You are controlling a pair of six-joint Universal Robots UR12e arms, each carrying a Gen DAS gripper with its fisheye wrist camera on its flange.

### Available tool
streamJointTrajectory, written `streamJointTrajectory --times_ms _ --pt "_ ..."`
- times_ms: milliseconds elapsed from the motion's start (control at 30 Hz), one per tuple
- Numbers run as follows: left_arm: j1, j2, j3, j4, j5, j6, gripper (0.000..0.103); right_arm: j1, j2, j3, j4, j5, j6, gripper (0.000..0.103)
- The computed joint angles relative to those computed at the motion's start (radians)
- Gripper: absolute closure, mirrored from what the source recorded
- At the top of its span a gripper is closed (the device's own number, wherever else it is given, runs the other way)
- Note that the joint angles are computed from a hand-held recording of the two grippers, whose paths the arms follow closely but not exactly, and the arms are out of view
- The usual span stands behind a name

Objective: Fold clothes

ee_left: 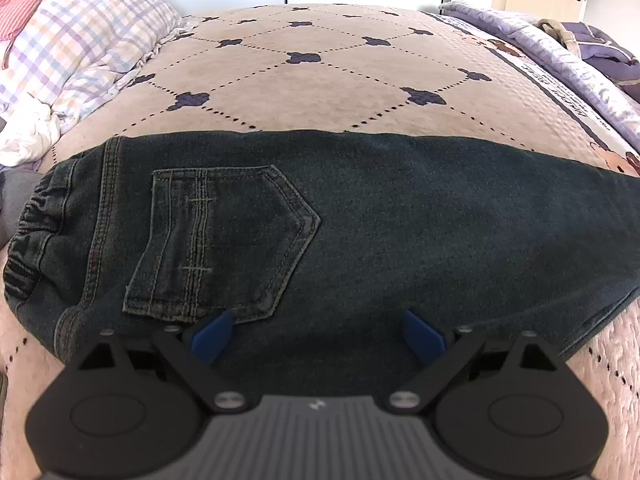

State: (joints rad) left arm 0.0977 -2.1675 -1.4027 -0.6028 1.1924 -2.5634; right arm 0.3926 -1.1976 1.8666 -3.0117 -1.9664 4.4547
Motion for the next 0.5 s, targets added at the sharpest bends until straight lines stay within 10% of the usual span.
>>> streamJointTrajectory --times_ms 67,133,500 --pt "0.000 -0.001 0.001 -0.001 0.000 -0.003 0.008 0.005 0.007 -0.017 0.032 -0.018 0.011 0.068" --pt "-0.001 0.000 -0.002 0.005 0.002 0.000 0.008 0.011 0.011 -0.030 0.060 -0.045 0.036 0.091" --pt "0.010 0.001 0.008 -0.031 -0.010 0.007 0.008 0.041 0.001 -0.033 -0.046 -0.196 -0.032 0.096"
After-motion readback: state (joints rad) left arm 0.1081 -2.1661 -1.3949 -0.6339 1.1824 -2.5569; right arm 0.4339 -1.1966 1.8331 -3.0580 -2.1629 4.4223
